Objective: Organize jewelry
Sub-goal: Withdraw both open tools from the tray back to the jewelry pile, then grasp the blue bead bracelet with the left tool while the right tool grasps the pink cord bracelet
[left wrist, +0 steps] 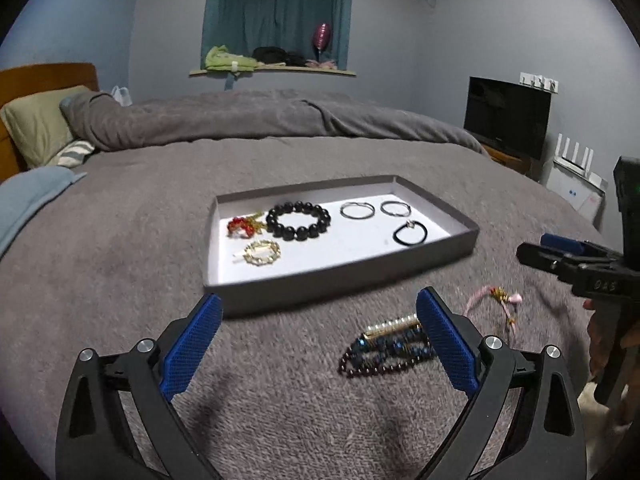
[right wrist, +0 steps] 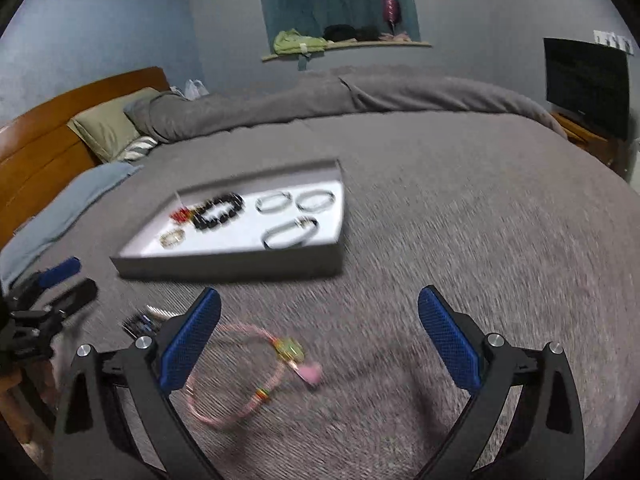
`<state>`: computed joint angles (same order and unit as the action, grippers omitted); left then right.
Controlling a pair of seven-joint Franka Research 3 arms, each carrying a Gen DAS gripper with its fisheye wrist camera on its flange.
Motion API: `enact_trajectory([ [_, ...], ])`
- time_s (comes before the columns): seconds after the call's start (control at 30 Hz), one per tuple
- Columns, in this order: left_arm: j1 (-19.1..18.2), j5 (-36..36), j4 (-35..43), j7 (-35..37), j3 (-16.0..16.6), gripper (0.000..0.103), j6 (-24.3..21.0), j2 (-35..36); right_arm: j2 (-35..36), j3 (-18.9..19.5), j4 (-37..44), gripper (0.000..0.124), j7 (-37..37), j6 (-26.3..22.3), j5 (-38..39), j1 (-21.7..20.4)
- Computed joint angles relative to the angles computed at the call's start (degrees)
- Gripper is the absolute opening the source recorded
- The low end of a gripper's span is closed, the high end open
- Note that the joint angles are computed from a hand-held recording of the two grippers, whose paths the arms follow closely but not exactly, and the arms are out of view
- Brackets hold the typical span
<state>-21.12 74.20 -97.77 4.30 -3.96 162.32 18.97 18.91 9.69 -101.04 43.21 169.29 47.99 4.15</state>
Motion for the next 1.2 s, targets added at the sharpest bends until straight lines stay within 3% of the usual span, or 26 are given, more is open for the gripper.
enact_trajectory([
  [0.1,-0.13,2.64,-0.53,-1.76,0.35,0.097,1.39,0.53,0.02,1.37,-1.34,0.098,-2.76,-0.08,2.57,-1.39],
  [0.43,-0.11,-4.29,0.37,7.06,0.44,0.097,4.23,3.29,0.01,1.82,-2.31,0.096,-9.16,-1.77,6.06,-1.3],
  [0.8,-0.78,-10.98,0.09,14.35,1.09,0.095,5.83,3.99,-0.8,-0.05,-3.32,0.066,-9.85,-3.91,5.61,0.23],
  [0.93,-2.21,-8.88,-0.29,11.63,3.23,0.093,7.63,3.53,-1.09,-0.18,-3.58,0.056,-10.44,-4.78,5.81,0.35],
  [1.2,-1.51,-12.2,0.03,16.86,2.31,0.052,9.24,4.3,-0.77,-0.92,-3.64,0.05,-9.21,-5.48,3.81,1.08],
])
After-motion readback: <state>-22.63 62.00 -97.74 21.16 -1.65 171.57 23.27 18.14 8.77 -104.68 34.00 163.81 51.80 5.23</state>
